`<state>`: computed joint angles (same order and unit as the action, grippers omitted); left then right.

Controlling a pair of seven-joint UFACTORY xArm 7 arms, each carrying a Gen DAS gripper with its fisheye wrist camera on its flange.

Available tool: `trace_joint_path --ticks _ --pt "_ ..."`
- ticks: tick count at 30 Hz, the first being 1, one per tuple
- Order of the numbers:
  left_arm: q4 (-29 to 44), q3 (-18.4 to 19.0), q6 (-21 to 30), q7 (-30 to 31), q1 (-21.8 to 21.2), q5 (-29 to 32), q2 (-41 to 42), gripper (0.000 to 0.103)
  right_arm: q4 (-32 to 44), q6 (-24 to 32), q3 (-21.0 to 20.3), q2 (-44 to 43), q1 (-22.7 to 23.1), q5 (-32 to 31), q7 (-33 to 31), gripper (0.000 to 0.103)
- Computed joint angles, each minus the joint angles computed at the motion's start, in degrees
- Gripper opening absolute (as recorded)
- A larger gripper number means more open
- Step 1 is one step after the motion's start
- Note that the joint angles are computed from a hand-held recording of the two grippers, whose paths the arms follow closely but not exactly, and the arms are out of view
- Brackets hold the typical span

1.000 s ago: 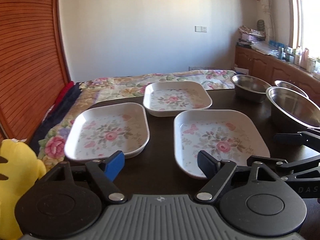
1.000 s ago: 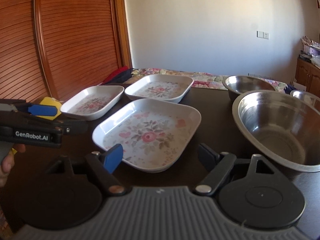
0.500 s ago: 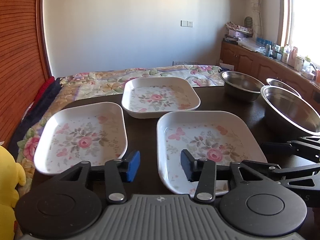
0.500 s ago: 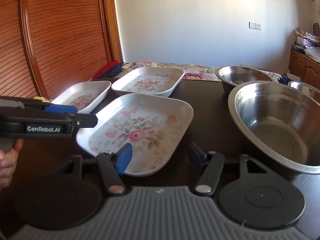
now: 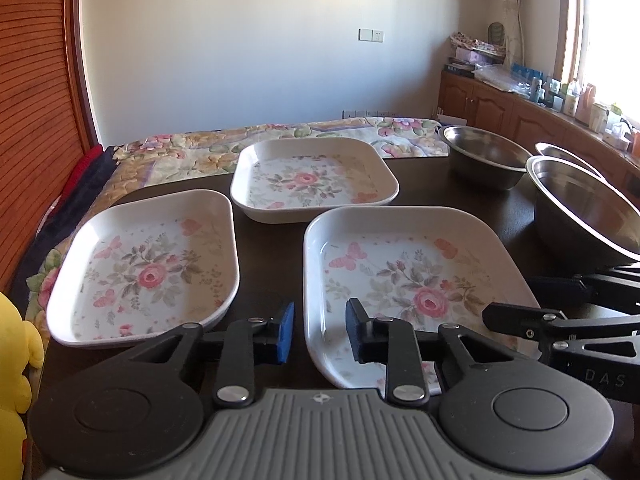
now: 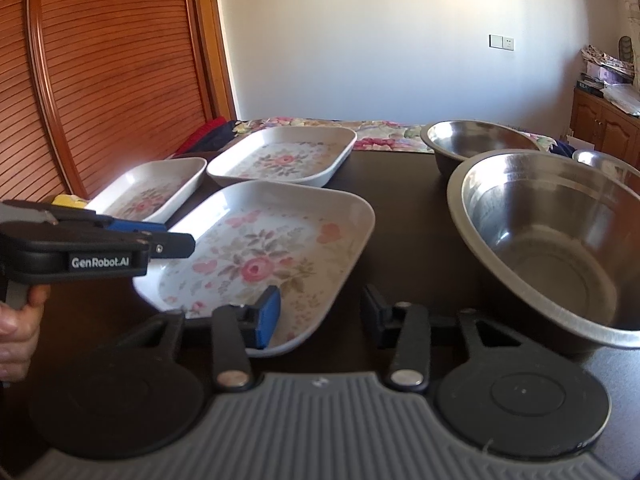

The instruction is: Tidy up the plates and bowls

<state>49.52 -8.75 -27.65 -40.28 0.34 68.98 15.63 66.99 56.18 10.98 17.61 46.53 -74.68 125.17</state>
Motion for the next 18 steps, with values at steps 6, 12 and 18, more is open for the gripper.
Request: trace_joint_path --ticks 6,12,18 --pt "-0.43 -0.14 -0.06 1.20 -0.11 -1.21 0.05 0.022 -0.01 0.32 -0.03 -0.05 -0.04 0.25 -0.01 0.038" --pt "-1.57 0.17 -0.61 0.03 0.14 0.15 -1.18 0.018 -0.55 -0.23 -0.05 -0.43 -0.31 -0.29 0.73 0.027" --pt "-5.69 1.85 -2.82 2.18 -0.36 -2.14 -4.58 0.018 -1.04 -0.67 0.25 -1.02 -0.26 -0.47 1.47 0.026"
